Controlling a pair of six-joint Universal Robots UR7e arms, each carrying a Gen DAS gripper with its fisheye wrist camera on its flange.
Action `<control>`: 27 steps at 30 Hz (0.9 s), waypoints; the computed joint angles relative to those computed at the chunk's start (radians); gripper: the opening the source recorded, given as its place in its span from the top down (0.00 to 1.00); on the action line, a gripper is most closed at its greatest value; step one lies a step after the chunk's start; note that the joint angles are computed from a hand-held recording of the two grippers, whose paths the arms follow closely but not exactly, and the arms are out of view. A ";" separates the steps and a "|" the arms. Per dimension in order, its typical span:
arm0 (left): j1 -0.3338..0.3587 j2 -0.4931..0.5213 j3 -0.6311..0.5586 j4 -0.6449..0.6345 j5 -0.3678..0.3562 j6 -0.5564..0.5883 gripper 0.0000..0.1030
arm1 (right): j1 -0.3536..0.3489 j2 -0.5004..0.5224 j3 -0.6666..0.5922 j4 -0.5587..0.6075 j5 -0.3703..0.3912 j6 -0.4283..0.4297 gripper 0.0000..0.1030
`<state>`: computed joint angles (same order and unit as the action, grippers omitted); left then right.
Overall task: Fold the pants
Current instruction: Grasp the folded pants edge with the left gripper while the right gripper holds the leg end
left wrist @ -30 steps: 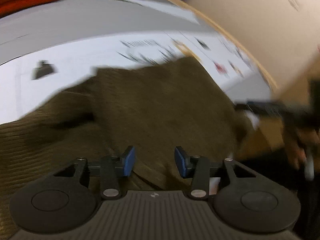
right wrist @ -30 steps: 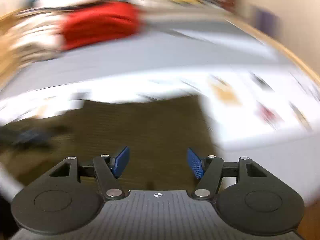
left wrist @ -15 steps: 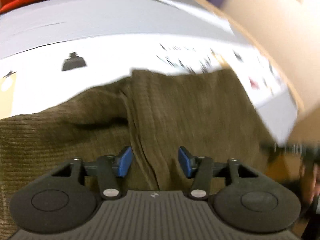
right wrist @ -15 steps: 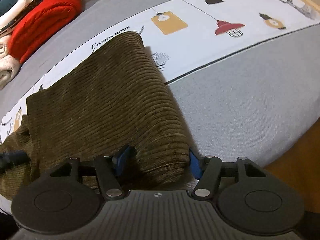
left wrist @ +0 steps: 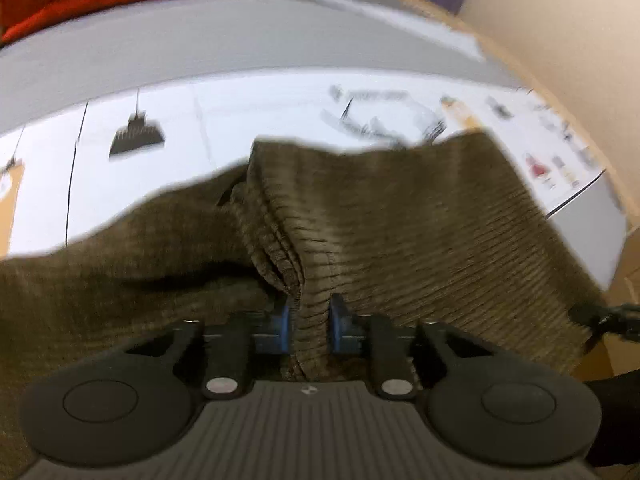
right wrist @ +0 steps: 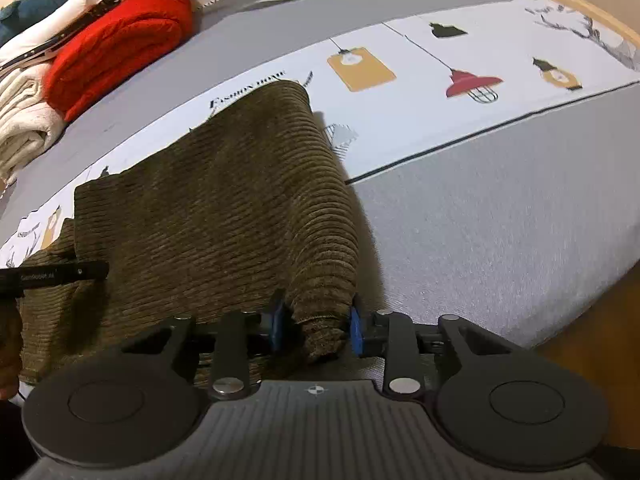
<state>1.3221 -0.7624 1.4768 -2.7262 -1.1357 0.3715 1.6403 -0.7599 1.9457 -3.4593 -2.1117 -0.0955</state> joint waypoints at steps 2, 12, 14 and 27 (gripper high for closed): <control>0.002 -0.017 0.031 -0.104 -0.063 0.043 0.82 | 0.003 -0.001 0.006 -0.017 0.009 -0.006 0.71; -0.033 -0.005 0.091 -0.247 0.147 0.147 0.64 | 0.003 -0.004 -0.011 0.041 -0.013 0.059 0.54; -0.034 -0.043 0.121 -0.226 0.078 0.143 0.64 | 0.001 -0.004 -0.015 0.053 -0.014 0.073 0.52; -0.008 -0.061 0.081 0.201 -0.023 0.132 0.61 | 0.031 0.022 -0.049 0.044 -0.053 0.052 0.71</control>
